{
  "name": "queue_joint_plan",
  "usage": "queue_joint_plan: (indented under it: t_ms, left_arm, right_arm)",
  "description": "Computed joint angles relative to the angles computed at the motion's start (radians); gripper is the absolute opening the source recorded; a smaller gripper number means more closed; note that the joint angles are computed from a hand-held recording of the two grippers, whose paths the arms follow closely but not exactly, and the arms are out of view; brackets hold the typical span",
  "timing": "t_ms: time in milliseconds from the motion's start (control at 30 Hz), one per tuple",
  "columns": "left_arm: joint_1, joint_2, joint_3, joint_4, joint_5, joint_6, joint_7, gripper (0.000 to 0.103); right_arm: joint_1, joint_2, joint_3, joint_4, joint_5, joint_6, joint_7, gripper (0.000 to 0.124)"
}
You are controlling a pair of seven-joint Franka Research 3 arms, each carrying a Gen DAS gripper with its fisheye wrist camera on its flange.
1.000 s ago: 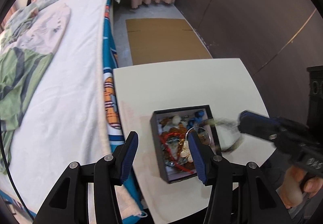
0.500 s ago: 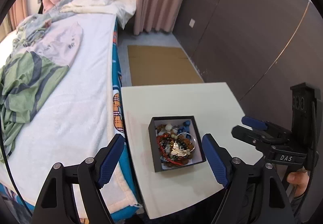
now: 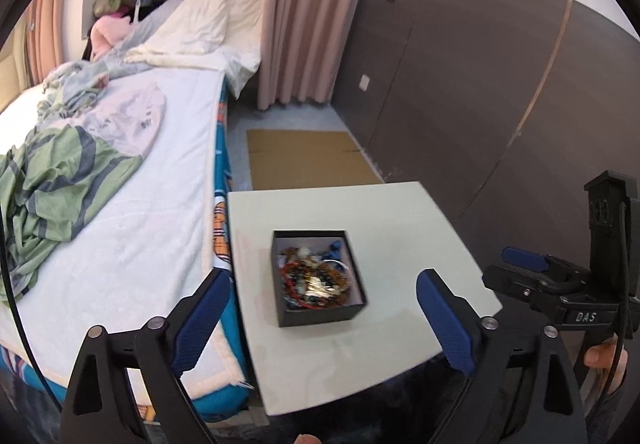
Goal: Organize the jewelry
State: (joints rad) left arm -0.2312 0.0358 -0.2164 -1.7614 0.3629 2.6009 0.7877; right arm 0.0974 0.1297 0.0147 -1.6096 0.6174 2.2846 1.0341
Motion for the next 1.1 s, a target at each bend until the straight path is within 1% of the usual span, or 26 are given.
queue_joint_plan:
  t_ms: [100, 167, 200, 233, 333, 433, 500, 600, 733, 933, 1033, 1100]
  left_arm:
    - [-0.016, -0.031, -0.011, -0.03, 0.078, 0.005, -0.074, 0.095]
    - [-0.024, -0.049, -0.02, -0.045, 0.135, 0.006, -0.123, 0.098]
    - [-0.028, -0.059, -0.026, -0.053, 0.175, 0.007, -0.156, 0.101]
    - [-0.031, -0.067, -0.033, -0.059, 0.216, 0.002, -0.188, 0.103]
    - [-0.043, -0.096, -0.057, -0.07, 0.33, -0.031, -0.266, 0.103]
    - [-0.052, -0.119, -0.077, -0.082, 0.395, -0.055, -0.315, 0.103]
    - [-0.058, -0.133, -0.087, -0.092, 0.421, -0.068, -0.337, 0.103]
    - [-0.062, -0.16, -0.103, -0.11, 0.463, -0.083, -0.383, 0.103]
    - [-0.061, -0.197, -0.131, -0.135, 0.53, -0.121, -0.451, 0.103]
    - [-0.055, -0.253, -0.157, -0.187, 0.57, -0.151, -0.531, 0.103]
    - [-0.05, -0.271, -0.169, -0.206, 0.591, -0.163, -0.566, 0.103]
    - [-0.048, -0.278, -0.175, -0.216, 0.602, -0.166, -0.578, 0.103]
  right_arm:
    - [0.0, -0.063, -0.004, -0.077, 0.009, 0.045, -0.031, 0.103]
    - [0.007, -0.109, -0.009, -0.138, -0.009, 0.107, -0.035, 0.103]
    - [0.008, -0.135, -0.012, -0.17, 0.005, 0.131, -0.053, 0.103]
    - [0.009, -0.159, -0.018, -0.197, 0.033, 0.142, -0.077, 0.103]
    - [0.015, -0.221, -0.035, -0.263, 0.079, 0.175, -0.109, 0.103]
    - [0.026, -0.284, -0.053, -0.321, 0.117, 0.189, -0.148, 0.103]
    - [0.031, -0.318, -0.065, -0.344, 0.118, 0.17, -0.165, 0.103]
    - [0.039, -0.363, -0.075, -0.382, 0.123, 0.171, -0.185, 0.103]
    - [0.052, -0.421, -0.085, -0.44, 0.12, 0.206, -0.209, 0.103]
    - [0.065, -0.496, -0.093, -0.521, 0.091, 0.251, -0.225, 0.103]
    - [0.062, -0.527, -0.083, -0.568, 0.049, 0.294, -0.212, 0.103]
    - [0.07, -0.537, -0.09, -0.583, 0.042, 0.303, -0.205, 0.103]
